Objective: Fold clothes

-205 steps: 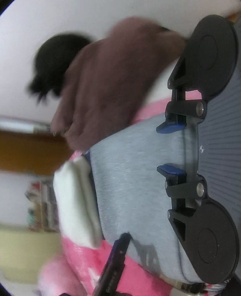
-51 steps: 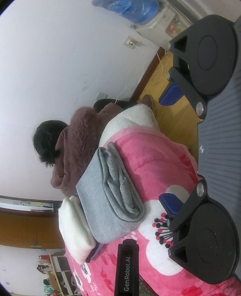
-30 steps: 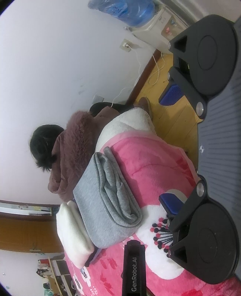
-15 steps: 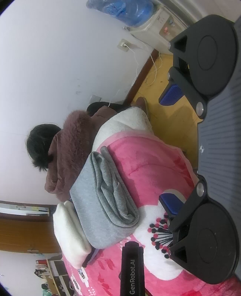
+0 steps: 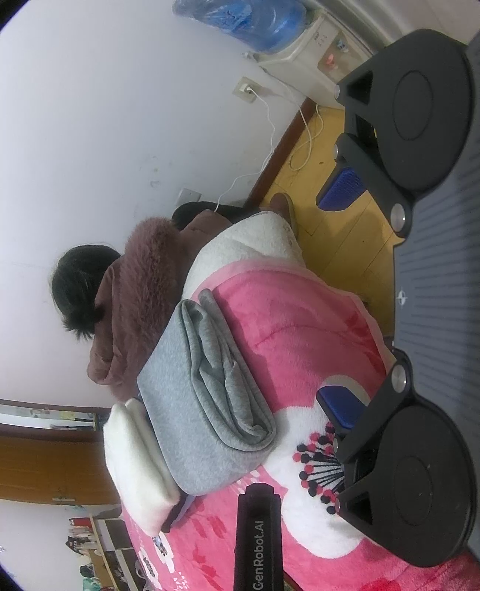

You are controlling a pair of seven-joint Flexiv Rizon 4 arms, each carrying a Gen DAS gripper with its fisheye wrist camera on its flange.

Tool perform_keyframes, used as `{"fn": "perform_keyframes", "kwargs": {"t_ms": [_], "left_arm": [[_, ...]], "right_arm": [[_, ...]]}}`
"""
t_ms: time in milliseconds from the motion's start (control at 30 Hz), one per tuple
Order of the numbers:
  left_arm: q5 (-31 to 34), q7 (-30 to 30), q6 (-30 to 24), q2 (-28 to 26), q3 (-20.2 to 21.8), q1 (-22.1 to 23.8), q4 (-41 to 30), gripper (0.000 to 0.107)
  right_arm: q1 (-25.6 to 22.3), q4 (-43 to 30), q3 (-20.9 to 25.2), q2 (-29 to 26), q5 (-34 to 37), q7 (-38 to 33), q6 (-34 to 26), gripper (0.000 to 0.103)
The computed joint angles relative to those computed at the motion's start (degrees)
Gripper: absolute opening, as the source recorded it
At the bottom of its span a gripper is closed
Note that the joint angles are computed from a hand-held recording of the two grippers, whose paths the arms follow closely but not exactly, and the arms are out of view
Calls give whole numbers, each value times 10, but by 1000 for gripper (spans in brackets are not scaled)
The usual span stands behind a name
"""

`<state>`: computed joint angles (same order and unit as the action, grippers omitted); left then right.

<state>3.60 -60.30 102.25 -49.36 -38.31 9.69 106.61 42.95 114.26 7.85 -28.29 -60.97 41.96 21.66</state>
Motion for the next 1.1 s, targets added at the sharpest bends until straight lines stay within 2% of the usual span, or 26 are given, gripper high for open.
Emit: {"fn": "perform_keyframes", "kwargs": {"t_ms": [1100], "left_arm": [[-8, -1, -3, 3, 13, -9, -2, 103]], "right_arm": [[4, -11, -3, -9, 8, -9, 0, 103]]}}
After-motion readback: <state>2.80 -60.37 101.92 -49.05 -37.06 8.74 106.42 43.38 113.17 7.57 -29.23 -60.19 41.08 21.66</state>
